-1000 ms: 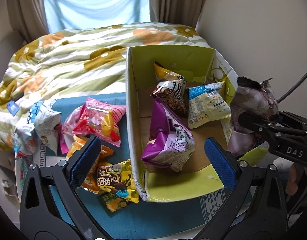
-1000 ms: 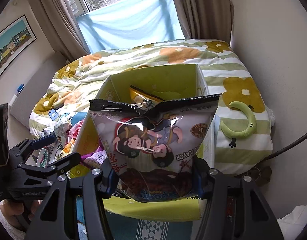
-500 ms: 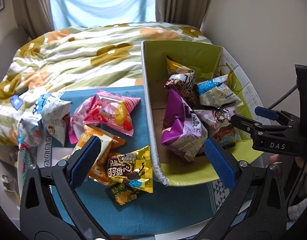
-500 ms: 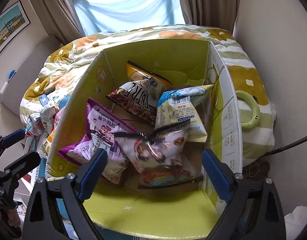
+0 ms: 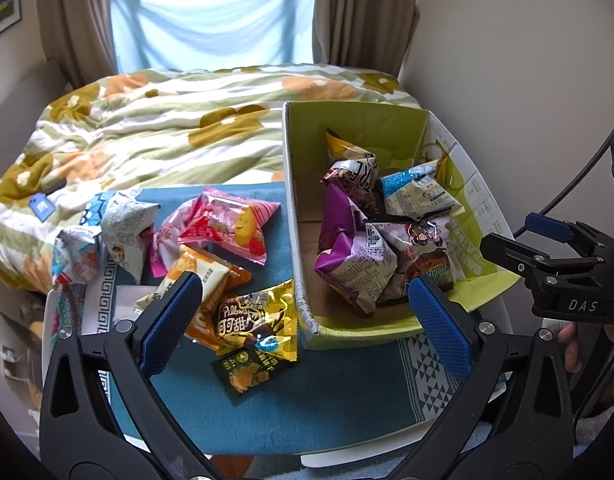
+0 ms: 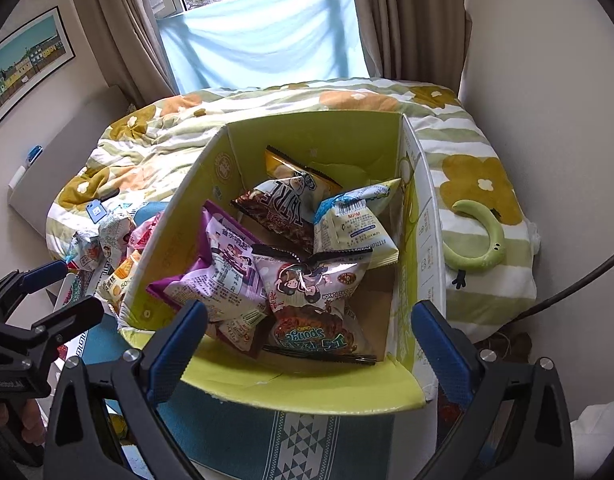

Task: Organize snacks
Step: 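Withdraw both tools from the box toward the remaining snack bags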

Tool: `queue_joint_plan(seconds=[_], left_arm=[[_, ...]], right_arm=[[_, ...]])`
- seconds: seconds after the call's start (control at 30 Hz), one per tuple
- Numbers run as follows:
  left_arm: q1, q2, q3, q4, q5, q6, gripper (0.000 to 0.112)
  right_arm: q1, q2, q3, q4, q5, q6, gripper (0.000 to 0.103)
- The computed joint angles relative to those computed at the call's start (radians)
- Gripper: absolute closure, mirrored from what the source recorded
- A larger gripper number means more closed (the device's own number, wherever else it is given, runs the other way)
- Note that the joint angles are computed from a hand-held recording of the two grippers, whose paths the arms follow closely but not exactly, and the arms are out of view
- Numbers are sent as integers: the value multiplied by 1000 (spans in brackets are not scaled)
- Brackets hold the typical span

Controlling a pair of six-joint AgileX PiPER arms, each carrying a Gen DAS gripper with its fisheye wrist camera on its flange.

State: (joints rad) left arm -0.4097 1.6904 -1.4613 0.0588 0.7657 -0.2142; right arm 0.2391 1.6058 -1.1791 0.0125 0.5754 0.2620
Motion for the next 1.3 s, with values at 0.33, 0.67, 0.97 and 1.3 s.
queue_joint_plan(seconds=[0.33, 0.67, 0.97, 1.3], left_arm=[[16, -218, 177, 155, -12, -165, 10], [247, -337, 294, 33, -66, 17, 10], [576, -175, 174, -339, -32, 588, 10], [783, 154, -174, -505, 120, 977, 10]], right_arm=[[68, -100, 16, -31, -14, 19, 2], [179, -64, -65, -83, -38, 114, 2], [335, 117, -267, -242, 9, 344, 1], [461, 492, -816, -301, 222, 506, 1]])
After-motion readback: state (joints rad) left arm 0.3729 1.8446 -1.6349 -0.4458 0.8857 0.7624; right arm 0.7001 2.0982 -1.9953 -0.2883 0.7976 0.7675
